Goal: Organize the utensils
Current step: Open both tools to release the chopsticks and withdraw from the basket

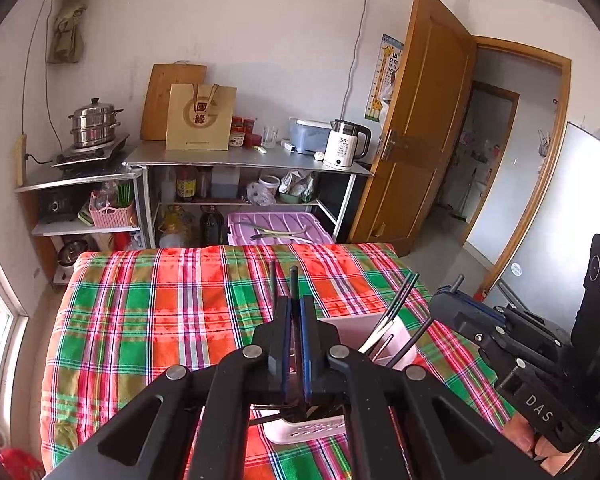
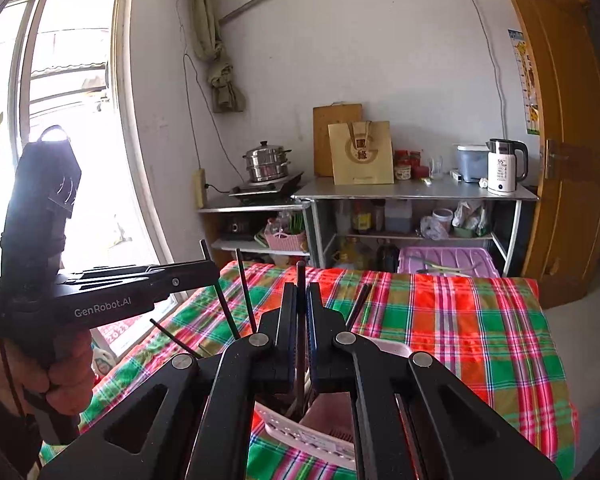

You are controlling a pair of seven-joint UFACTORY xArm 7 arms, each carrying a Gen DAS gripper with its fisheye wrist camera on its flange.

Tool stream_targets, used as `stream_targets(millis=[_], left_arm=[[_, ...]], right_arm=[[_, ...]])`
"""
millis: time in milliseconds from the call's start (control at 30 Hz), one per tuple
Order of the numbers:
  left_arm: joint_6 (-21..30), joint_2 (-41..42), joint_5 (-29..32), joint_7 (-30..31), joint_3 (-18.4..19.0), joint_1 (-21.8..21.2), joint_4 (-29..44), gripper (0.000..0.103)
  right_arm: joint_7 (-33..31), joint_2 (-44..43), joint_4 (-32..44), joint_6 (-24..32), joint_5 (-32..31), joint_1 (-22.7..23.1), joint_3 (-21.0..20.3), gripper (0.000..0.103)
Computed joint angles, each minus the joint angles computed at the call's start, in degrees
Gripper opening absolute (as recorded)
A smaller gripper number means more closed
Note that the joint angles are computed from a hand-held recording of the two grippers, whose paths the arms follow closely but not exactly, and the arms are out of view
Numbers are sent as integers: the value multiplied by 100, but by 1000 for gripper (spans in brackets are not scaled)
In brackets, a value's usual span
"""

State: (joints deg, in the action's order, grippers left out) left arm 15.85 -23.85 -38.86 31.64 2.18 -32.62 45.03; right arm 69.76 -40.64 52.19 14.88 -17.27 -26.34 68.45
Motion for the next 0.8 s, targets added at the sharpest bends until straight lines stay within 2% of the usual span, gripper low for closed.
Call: stream_targets(millis=[133, 233, 400, 467, 500, 633, 800], left_arm=[[121, 109, 105, -92, -73, 121, -5, 4], [179, 176, 84, -121, -73, 146, -3, 4], [210, 122, 224, -199, -166, 244, -50, 4], [156, 28, 241, -199, -179, 231, -116, 6], [153, -40, 220, -176, -148, 193, -140, 8], [40, -378, 234, -244, -112, 128, -332, 21], [-46, -991, 532, -580, -108, 119, -715, 22]], right_arm=[[54, 144, -68, 13, 15, -68, 134, 4], [82, 218, -153, -93, 26, 29, 44, 4], [16, 321, -102, 134, -101, 212, -75, 5], [57, 258, -126, 150, -145, 299, -166, 11], [76, 223, -140, 164, -162, 356, -220, 15], [147, 67, -214, 319, -223, 658, -464, 16], [240, -182, -391, 596, -305, 1176, -786, 16]])
